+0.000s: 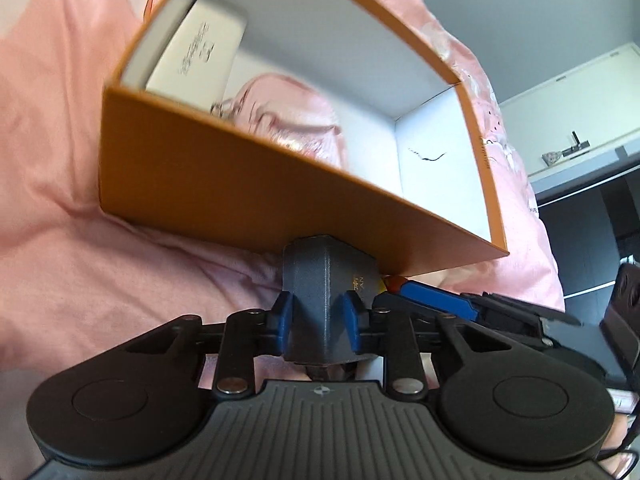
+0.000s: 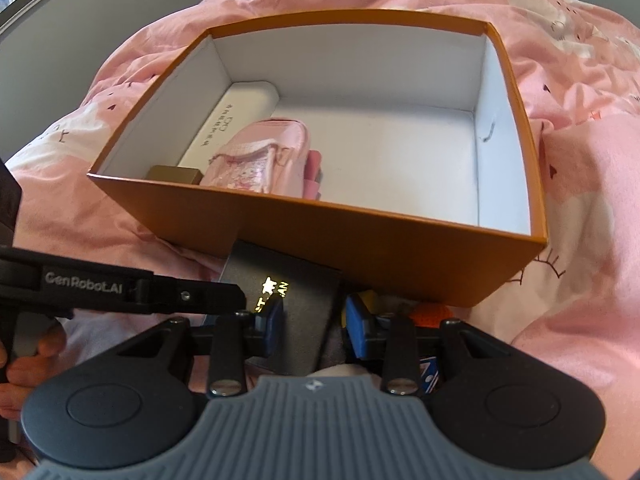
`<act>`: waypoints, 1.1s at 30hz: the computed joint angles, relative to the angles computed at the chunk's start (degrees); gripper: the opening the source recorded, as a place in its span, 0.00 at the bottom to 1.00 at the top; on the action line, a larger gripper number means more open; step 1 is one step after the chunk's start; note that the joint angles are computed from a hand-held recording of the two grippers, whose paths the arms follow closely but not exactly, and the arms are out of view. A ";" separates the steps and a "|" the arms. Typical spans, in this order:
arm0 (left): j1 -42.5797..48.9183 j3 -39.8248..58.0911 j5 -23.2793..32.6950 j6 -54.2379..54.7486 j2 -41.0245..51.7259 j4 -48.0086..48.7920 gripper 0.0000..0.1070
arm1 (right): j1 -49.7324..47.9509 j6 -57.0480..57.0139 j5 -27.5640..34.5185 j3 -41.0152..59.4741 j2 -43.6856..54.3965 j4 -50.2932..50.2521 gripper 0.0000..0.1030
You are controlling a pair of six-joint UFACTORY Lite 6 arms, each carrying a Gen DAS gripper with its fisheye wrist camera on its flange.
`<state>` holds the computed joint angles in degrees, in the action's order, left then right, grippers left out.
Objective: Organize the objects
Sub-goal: 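Grasp the dark grey gift box with left tool while right tool reaches beside it, then grasp the photo card upright with the right tool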
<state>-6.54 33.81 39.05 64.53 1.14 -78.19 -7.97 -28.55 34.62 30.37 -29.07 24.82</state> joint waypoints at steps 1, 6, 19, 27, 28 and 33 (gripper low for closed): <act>0.28 -0.72 0.11 -0.45 -1.56 0.94 0.27 | 0.33 0.03 0.15 0.26 0.18 -0.21 0.36; 2.10 -5.17 -1.28 -6.57 -11.96 9.56 0.26 | 2.41 2.53 -0.22 1.63 2.59 -2.86 0.24; 0.02 -4.77 -8.42 -26.26 -20.15 31.72 0.27 | 20.38 24.37 -4.30 3.47 11.66 -22.90 0.32; 3.87 -3.34 -6.50 -20.49 -10.22 23.04 0.45 | 28.87 45.33 -3.55 4.54 16.74 -44.56 0.55; 4.45 -3.41 -6.43 -19.33 -9.41 21.61 0.47 | 28.71 44.17 -3.39 4.68 17.26 -43.62 0.55; 4.12 -2.45 -7.99 -16.37 -5.55 16.97 0.55 | 29.30 47.00 -3.40 5.43 20.55 -47.04 0.56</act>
